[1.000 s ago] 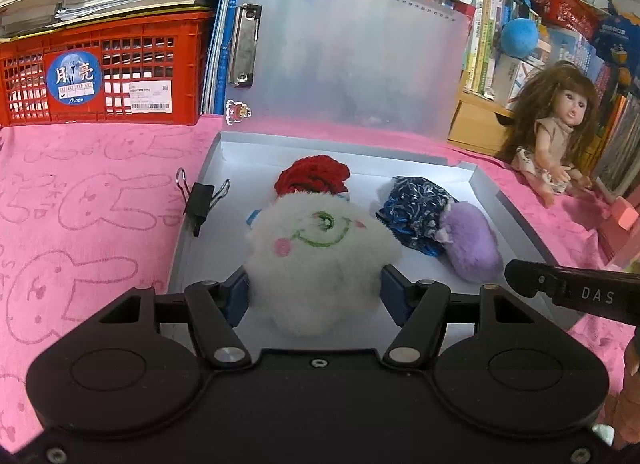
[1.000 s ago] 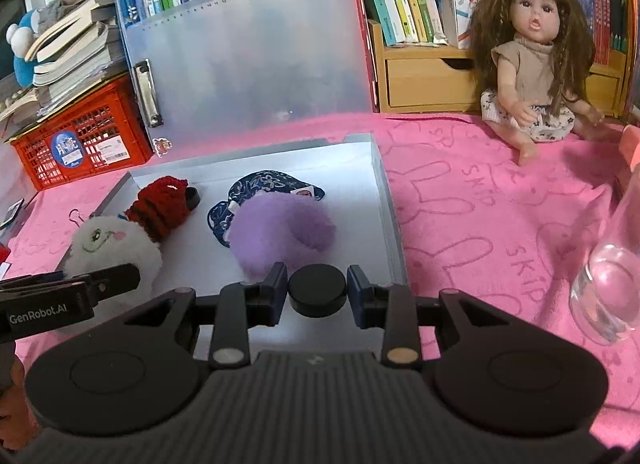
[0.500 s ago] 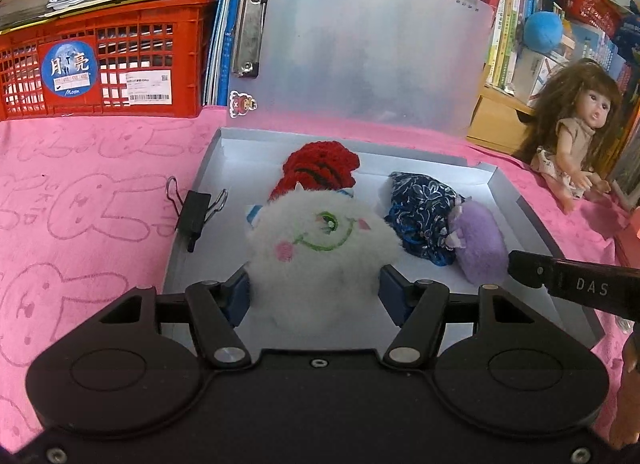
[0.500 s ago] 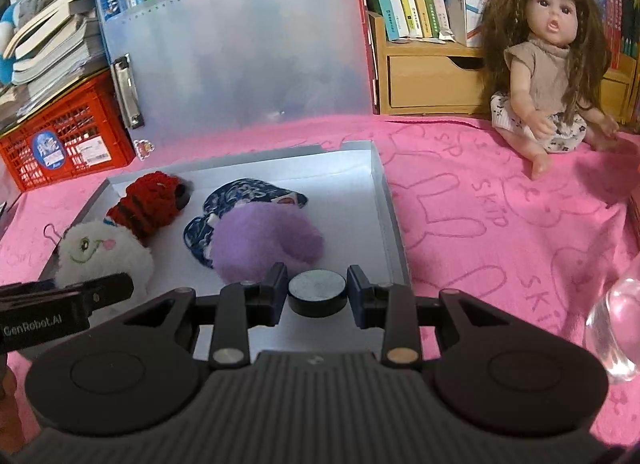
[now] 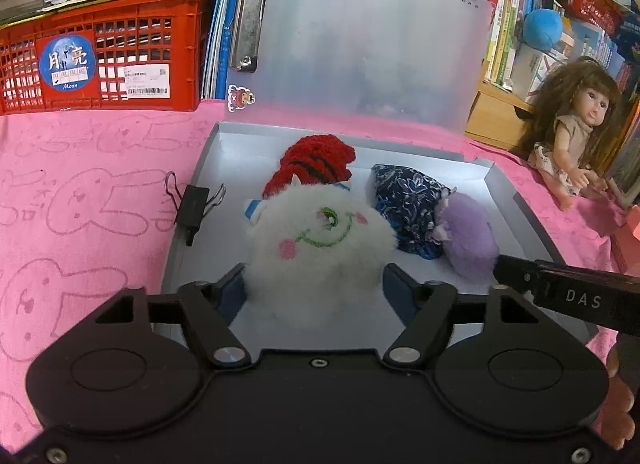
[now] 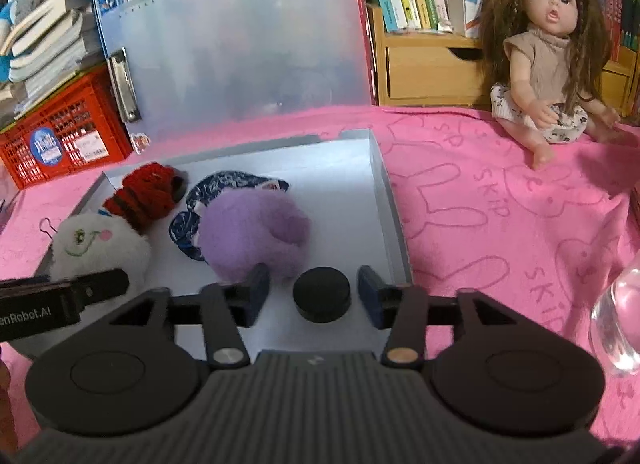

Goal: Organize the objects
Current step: 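Lower both objects into the box and open both grippers, then withdraw both grippers from the box toward the gingham pouch and second puck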

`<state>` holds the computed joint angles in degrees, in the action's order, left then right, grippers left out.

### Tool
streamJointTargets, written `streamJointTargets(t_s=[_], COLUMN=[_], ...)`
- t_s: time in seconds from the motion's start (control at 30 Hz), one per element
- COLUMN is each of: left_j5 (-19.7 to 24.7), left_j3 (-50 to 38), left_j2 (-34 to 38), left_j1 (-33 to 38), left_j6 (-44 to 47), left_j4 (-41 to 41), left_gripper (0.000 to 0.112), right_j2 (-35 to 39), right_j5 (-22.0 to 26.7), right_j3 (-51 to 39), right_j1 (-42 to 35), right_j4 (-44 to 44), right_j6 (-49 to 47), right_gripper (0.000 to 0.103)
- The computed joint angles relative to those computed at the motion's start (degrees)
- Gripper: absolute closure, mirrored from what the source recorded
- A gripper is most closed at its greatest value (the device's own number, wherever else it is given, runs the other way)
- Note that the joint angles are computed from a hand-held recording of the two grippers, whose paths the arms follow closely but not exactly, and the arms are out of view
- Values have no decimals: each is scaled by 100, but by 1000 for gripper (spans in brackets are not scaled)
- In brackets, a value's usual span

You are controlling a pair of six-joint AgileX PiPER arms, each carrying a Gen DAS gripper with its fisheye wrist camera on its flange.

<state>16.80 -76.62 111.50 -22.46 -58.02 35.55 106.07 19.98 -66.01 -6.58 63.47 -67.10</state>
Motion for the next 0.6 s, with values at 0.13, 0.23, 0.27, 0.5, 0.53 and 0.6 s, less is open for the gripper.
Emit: streamJointTargets(t_s=[0.13, 0.23, 0.27, 0.5, 0.53, 0.6], left_j5=[43, 76, 57, -98, -96, -88], left_j3=[186, 323, 389, 1005, 1091, 1259], left_j2=[-210, -396, -476, -1082, -1163, -1331], left_j1=[-111, -184, -196, -352, -379, -433], left_j6=[-389, -523, -478, -1234, -1370, -1523], left_j4=[518, 696, 650, 1406, 1532, 1642], left_gripper=[31, 27, 26, 20, 20, 19], right_j2=[-205, -456, -533, -1155, -1247, -1427], right_j5=[71, 60, 85, 253, 273, 256], right_j3=[166, 380, 441, 1052, 1151, 1330], right_j1=[-29, -18, -25, -100, -117, -143], right_j4=[379, 713, 779, 1617, 1752, 1949], right_j6=[-369, -748, -808, -1814, -1963, -2190], right_gripper=[30, 27, 25, 14, 13, 11])
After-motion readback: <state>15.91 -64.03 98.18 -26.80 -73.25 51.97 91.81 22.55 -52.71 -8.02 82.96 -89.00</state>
